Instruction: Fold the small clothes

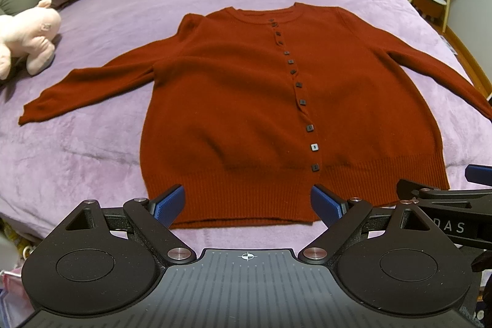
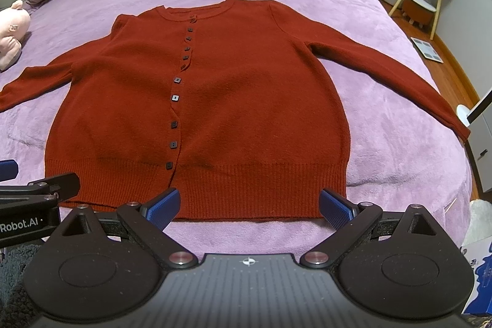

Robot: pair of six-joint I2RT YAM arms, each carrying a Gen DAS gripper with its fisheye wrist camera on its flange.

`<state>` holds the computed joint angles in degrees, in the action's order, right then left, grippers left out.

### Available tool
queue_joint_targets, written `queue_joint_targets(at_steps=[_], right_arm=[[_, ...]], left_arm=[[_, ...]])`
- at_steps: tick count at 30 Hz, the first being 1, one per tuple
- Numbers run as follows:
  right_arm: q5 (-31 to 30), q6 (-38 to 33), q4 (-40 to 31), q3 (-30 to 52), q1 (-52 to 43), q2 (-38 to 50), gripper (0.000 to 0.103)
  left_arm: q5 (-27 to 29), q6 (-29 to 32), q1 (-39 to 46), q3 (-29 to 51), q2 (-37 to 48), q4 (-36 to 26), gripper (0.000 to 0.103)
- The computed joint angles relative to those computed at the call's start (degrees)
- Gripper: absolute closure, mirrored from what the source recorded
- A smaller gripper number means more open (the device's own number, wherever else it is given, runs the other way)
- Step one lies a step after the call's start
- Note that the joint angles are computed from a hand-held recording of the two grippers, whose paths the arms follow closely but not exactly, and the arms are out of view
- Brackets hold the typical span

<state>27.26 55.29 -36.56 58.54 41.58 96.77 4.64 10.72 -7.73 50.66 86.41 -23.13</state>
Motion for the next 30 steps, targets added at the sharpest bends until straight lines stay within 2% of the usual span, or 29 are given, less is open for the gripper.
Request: queue_joint_targets(at_steps=[15,21,24,25,28,29,30], right_arm=[[-0.9,-0.1,1.5,-1.5,-0.6,-0.9,0.006],[-2.6,-1.9,7.2,-5.6,-2.2,-3.6,0.006],[-4.9,-4.2,16.3,-11.7,-3.9,-7.7,0.006],[-5.1,-4.9,21.8,-15.3,-4.5,-9.8,0.006],[-0.9,-7.0,48.0,-30.9,-5.3,-15.7,0.006],[0.7,-7.4,55.4,-34.9,-6.1,-16.1,0.006],[-0.6,-7.2,58.8,-37.1,-9.1,-16.3,0.006]], left_arm=[[-0.4,-0.1,-0.4,1.1,1.8,-0.7,0.010],[-0.6,-0.2,-0.5,1.8,3.1,-1.0,0.010],[-0.8,-0.2,-0.7,2.3,4.3,-0.9,0.010],[-0.6,-0.2,-0.6,2.5,4.8,-0.7,0.010],[1.5,-0.7,0.5,3.3,6.6,0.4,0.010],[2.2,-1.2,0.8,3.8,7.4,0.8,0.010],[2.8,-1.8,1.1,4.0,8.2,1.3,0.010]])
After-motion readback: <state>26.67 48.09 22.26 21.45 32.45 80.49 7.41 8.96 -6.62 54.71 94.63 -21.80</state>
